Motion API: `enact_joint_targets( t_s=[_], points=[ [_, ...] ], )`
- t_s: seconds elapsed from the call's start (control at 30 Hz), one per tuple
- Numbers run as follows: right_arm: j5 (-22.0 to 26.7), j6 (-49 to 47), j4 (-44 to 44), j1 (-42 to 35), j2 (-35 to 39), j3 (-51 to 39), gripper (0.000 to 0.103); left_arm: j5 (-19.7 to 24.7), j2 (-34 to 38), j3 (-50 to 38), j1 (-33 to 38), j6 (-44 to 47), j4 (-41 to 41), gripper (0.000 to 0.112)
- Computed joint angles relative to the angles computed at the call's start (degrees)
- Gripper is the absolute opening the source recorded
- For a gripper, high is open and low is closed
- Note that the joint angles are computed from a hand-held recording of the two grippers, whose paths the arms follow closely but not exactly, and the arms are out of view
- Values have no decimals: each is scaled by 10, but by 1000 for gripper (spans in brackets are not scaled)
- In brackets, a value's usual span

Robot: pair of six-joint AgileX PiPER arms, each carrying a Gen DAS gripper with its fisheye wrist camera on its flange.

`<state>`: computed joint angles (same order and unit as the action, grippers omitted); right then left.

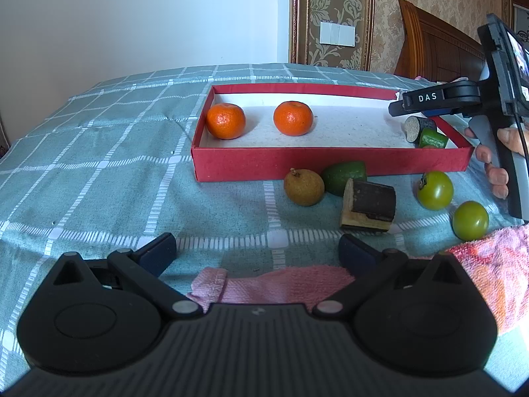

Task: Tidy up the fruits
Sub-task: 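Withdraw the right gripper from the tray, then grasp the square bark-edged wooden block with the left gripper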

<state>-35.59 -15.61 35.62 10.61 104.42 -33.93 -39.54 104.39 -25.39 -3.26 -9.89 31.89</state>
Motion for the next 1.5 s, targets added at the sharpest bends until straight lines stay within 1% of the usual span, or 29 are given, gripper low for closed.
enact_joint_targets(
  t_s=[0.07, 0.23, 0.3, 0.33, 0.43, 0.53, 0.67, 0.87, 0.93, 1.07, 1.13, 1.27, 1.33, 1.4, 1.43, 1.47, 1.5],
  points=[
    [-8, -1, 7, 6, -6, 8, 69, 0, 0, 0, 0, 0, 0, 103],
    [-9, 13, 8, 15, -40, 42, 69, 0, 0, 0, 0, 0, 0, 103],
    [-13, 19, 12, 21, -61, 61, 74, 0, 0, 0, 0, 0, 0, 103],
    [-17, 10, 27, 28, -70, 69, 78, 0, 0, 0, 0, 1, -1, 103],
    [-39, 11, 51, 42, -98, 97, 79, 0, 0, 0, 0, 1, -1, 103],
    [-45, 8, 74, 45, -122, 114, 79, 0, 0, 0, 0, 1, -1, 103],
    [-27, 36, 45, 27, -163, 149, 79, 0, 1, 0, 0, 1, -1, 103],
    [-66, 99, 31, 54, -202, 235, 79, 0, 1, 0, 0, 1, 0, 103],
    [-87, 107, 48, 76, -207, 259, 79, 0, 1, 0, 0, 1, -1, 103],
    [-103, 117, 76, 116, -204, 286, 79, 0, 0, 0, 0, 1, -1, 103],
    [-112, 114, 92, 137, -190, 288, 79, 0, 0, 0, -1, 2, -2, 103],
    [-151, 104, 143, 194, -146, 284, 79, -2, 0, 1, 0, 3, -4, 103],
    [-157, 111, 138, 199, -137, 284, 79, -20, 0, 12, -5, 30, -31, 103],
    [-164, 130, 121, 190, -126, 286, 79, -35, -1, 22, -8, 58, -37, 103],
    [-166, 138, 112, 183, -121, 285, 79, -54, -1, 34, -16, 90, -63, 103],
    [-163, 146, 98, 169, -117, 285, 79, -84, 2, 48, -28, 124, -97, 103],
    [-160, 160, 78, 153, -113, 286, 79, -115, 6, 63, -34, 146, -113, 103]
  ],
)
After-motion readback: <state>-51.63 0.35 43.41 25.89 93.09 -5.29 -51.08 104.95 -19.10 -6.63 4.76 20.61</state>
